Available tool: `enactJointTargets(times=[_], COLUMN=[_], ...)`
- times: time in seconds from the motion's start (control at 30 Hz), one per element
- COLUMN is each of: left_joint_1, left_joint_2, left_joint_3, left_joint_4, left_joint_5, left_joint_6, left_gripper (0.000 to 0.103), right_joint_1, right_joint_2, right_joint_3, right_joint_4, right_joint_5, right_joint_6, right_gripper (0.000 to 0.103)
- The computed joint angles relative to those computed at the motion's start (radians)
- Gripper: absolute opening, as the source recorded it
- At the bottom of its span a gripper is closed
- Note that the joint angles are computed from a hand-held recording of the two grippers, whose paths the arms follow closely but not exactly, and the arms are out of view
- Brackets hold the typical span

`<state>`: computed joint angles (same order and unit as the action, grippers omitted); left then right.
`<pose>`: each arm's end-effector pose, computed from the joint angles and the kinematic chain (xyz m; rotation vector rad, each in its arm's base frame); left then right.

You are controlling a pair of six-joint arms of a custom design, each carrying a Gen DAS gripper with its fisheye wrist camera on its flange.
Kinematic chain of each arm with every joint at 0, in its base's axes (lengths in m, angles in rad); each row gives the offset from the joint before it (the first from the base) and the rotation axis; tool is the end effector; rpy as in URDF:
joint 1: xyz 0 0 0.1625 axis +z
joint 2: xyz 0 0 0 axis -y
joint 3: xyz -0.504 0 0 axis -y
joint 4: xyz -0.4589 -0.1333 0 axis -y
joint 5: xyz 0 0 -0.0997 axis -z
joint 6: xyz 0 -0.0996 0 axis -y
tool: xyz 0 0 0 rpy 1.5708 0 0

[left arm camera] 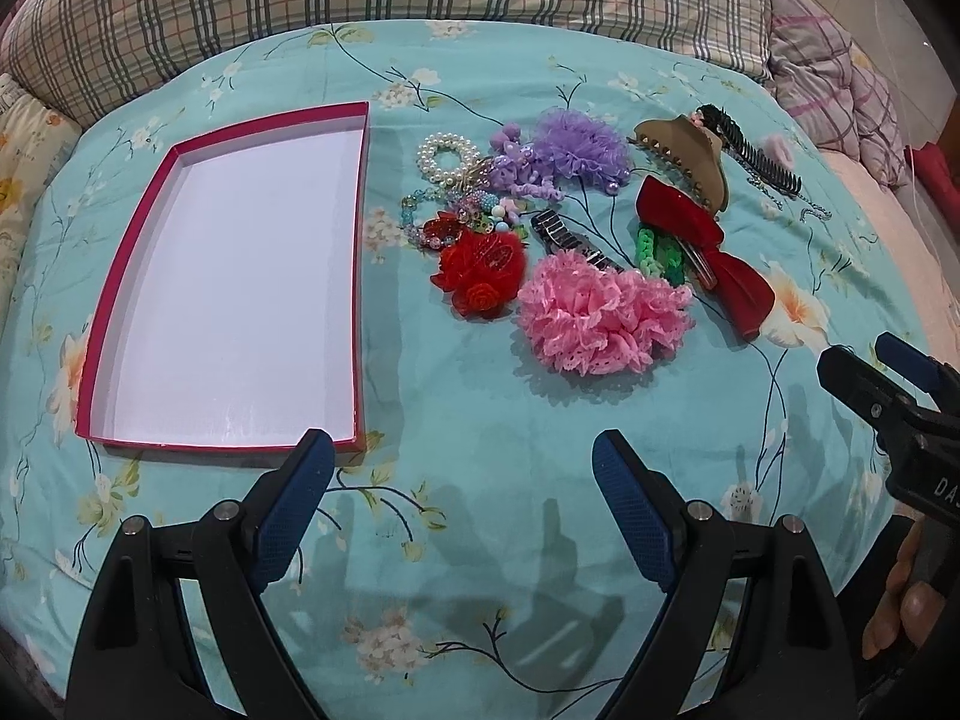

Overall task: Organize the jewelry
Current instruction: 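Move both tools toward the pink scrunchie and red velvet bow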

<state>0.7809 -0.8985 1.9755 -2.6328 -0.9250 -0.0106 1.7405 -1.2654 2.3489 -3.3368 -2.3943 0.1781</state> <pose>-0.3114 -0.5806 0.0717 0.9644 2.3320 -0.3116 0.1415 -0.4693 0.2480 -0.3618 -2.2701 0.9662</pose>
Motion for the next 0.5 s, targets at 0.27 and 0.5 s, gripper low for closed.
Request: enactJointTargets(times=[0.27, 0.5], left_joint_1=[0.006, 0.006], left_joint_2=[0.0, 0.018], left_joint_3=[-0.021, -0.036], left_joint_4=[0.06, 0.047], left_joint_5=[-0.018, -0.013], left_joint_6=[-0.025, -0.007], left_gripper=[0.089, 0.089], right_joint_1=[-0.011, -0.026], right_joint_2=[-0.008, -0.016], right_joint_3=[0.0, 0.0], right_joint_4=[-0.002, -0.022], right_joint_5=[0.014, 0.06], right_joint_6=[-0.002, -0.019], right_gripper=[0.103, 0.103])
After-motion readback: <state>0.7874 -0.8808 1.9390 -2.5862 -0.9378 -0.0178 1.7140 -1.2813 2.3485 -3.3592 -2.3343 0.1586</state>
